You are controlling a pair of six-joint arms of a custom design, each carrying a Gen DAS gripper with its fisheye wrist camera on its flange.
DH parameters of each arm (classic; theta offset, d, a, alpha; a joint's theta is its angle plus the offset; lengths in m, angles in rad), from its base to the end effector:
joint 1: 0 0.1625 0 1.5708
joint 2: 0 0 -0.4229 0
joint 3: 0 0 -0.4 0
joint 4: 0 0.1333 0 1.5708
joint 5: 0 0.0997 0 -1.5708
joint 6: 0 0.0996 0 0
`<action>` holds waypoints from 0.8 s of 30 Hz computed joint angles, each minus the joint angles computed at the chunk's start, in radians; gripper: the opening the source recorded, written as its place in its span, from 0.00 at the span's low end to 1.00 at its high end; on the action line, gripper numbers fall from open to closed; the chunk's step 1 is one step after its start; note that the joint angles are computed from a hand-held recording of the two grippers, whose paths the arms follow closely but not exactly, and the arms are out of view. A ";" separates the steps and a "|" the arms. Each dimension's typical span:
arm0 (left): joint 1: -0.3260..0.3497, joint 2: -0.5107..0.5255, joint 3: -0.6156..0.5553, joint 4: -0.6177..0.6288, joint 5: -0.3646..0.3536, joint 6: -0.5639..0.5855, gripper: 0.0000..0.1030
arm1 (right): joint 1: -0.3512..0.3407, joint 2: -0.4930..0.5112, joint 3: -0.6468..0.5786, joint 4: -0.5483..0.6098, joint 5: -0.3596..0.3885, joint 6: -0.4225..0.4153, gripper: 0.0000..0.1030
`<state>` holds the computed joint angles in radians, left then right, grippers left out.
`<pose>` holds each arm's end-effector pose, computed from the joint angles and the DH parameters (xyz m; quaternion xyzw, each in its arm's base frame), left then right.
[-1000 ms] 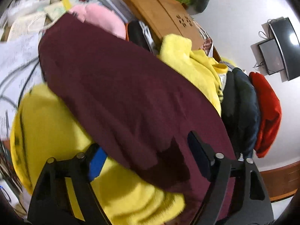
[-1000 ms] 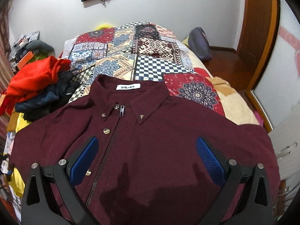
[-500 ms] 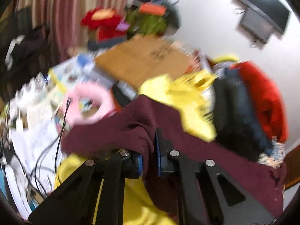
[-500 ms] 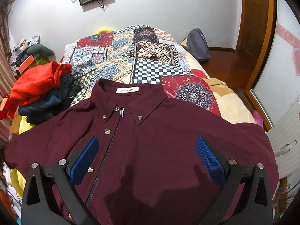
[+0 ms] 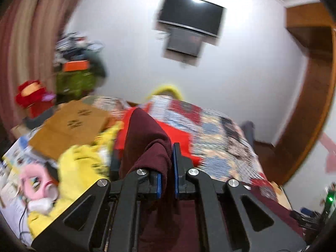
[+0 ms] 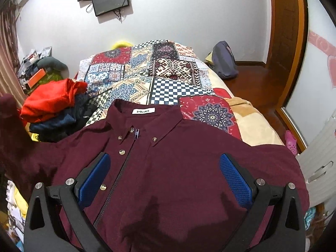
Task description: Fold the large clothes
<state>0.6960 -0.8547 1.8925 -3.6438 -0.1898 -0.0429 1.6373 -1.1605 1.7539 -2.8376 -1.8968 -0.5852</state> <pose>-0.2723 -0.5286 0.2132 -0.0176 0.7402 -0.5871 0.3273 0.1435 -0.6289 0.3150 0.2473 -0.8995 0.2758 0.2316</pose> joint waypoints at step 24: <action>0.101 0.371 -0.417 1.065 -0.537 -0.376 0.51 | -0.064 -0.073 0.035 0.037 0.007 -0.026 1.00</action>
